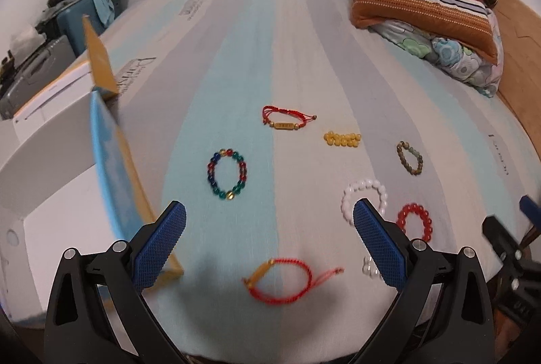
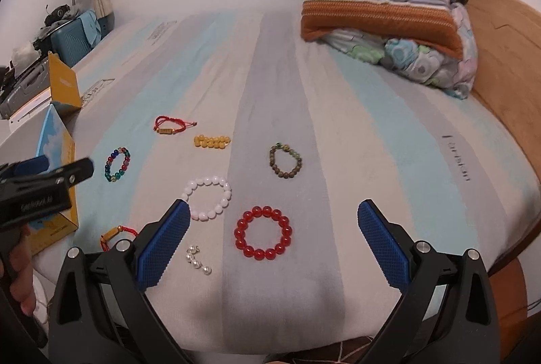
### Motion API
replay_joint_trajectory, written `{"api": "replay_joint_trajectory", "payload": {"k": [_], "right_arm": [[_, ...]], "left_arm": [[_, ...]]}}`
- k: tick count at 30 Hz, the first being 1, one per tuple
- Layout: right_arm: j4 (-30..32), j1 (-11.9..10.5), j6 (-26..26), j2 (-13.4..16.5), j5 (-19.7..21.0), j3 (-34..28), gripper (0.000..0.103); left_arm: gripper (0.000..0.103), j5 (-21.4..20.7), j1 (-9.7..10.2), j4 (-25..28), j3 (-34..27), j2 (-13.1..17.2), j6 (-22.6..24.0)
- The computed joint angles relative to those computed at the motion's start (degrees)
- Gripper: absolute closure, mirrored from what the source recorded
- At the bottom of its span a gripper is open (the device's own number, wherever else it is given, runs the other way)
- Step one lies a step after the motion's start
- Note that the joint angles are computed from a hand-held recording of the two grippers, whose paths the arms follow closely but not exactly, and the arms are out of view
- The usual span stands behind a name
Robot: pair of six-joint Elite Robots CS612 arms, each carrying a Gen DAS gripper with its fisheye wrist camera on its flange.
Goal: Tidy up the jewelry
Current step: 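Move the right tool toward the red bead bracelet while the left tool approaches the white bead bracelet, then close the right tool on the red bead bracelet while the left tool grasps the white bead bracelet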
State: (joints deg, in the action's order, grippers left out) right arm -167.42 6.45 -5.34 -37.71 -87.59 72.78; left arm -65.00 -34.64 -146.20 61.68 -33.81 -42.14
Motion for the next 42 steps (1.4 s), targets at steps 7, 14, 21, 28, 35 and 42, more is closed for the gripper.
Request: {"api": "replay_joint_trajectory", "payload": {"k": [7, 14, 21, 28, 35, 42], "right_arm": [[12.10, -0.13, 0.17, 4.59, 0.53, -8.23, 0.013], [18.72, -0.83, -0.54, 7.59, 3.18, -11.70, 0.018], [22.79, -1.21, 0.95, 9.06, 2.96, -13.60, 0.036], [26.58, -1.27, 1.17, 10.59, 2.99, -15.98, 0.049], [26.61, -1.31, 0.32, 11.25, 3.39, -16.41, 0.053], [25.53, -1.76, 1.55, 11.47, 3.59, -16.38, 0.082]], "left_arm": [[0.006, -3.79, 1.67, 8.72, -11.23, 6.13, 0.81], [0.006, -8.63, 1.79, 14.55, -21.42, 12.86, 5.74], [0.006, -10.30, 1.94, 18.60, -26.84, 16.30, 7.05], [0.006, -10.07, 2.04, 23.75, -32.32, 19.44, 8.07], [0.007, -9.44, 2.01, 26.19, -36.71, 22.06, 9.47], [0.026, -9.93, 1.83, 21.76, -31.43, 19.62, 9.75]]}}
